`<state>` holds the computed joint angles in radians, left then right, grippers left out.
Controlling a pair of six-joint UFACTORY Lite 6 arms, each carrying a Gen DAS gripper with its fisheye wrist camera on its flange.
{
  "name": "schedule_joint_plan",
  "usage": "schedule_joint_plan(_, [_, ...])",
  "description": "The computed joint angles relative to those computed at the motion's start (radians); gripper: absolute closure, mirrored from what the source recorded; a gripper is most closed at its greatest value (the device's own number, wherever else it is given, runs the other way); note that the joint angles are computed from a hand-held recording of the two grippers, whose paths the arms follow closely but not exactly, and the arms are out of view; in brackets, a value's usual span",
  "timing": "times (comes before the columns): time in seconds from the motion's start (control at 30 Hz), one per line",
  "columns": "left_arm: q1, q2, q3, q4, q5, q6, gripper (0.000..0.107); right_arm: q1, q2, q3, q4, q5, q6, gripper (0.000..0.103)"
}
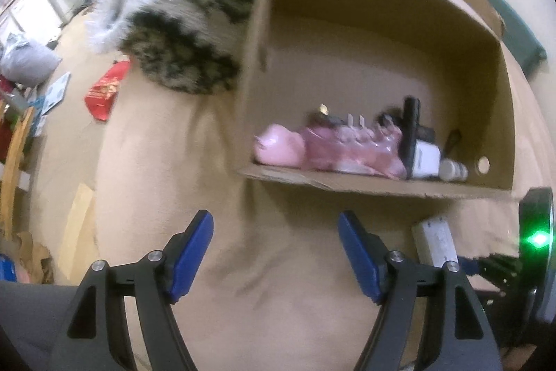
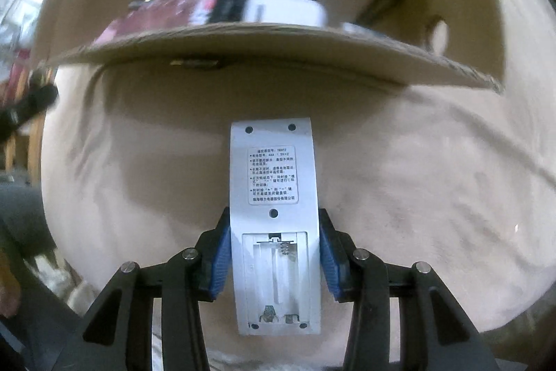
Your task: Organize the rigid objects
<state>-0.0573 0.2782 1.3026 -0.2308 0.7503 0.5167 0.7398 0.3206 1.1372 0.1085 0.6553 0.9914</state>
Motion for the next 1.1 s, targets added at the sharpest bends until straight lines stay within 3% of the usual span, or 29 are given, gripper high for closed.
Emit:
schedule_joint_plan(0.2, [-0.114,0.011,-0.081,0.025,-0.081,0.003,0.035,-0.027,-0.091,-0.137,0.032,-0.064,-0.041,0.056])
schedule_joint_plan(0.37, [-0.221,0.086,-0.073,0.064,-0.157,-0.114,0.035,-0.100,-0.178,-0.202,-0.008,-0.016,-0.069,0.057])
schedule_joint_plan(0.5, [-0.310,0.132,-0.076,0.135,-0.227,-0.219,0.035,-0.128,-0.264,-0.308,0.018,-0.045,-0.102,0.056])
schedule_joint_plan(0.67, [-0.388,0.214,-0.037,0.306,-0.260,-0.432,0.035,-0.164,-0.245,-0.303,0.044,-0.062,-0.158,0.057])
schedule_joint_plan(0.8, [-0.377,0.259,0.012,0.265,-0.238,-0.443,0.034,-0.164,-0.232,-0.316,0.047,-0.082,-0.166,0.057])
schedule_joint_plan(0.87, [-0.378,0.282,0.042,0.287,-0.227,-0.474,0.038,-0.152,-0.212,-0.313,0.046,-0.099,-0.156,0.057])
schedule_joint_plan(1.0, [-0.364,0.304,0.080,0.303,-0.206,-0.474,0.063,-0.126,-0.149,-0.252,0.023,-0.094,-0.118,0.057])
schedule_joint_plan(1.1, [-0.349,0.308,0.092,0.265,-0.190,-0.427,0.067,-0.115,-0.131,-0.173,0.000,-0.031,-0.088,0.057])
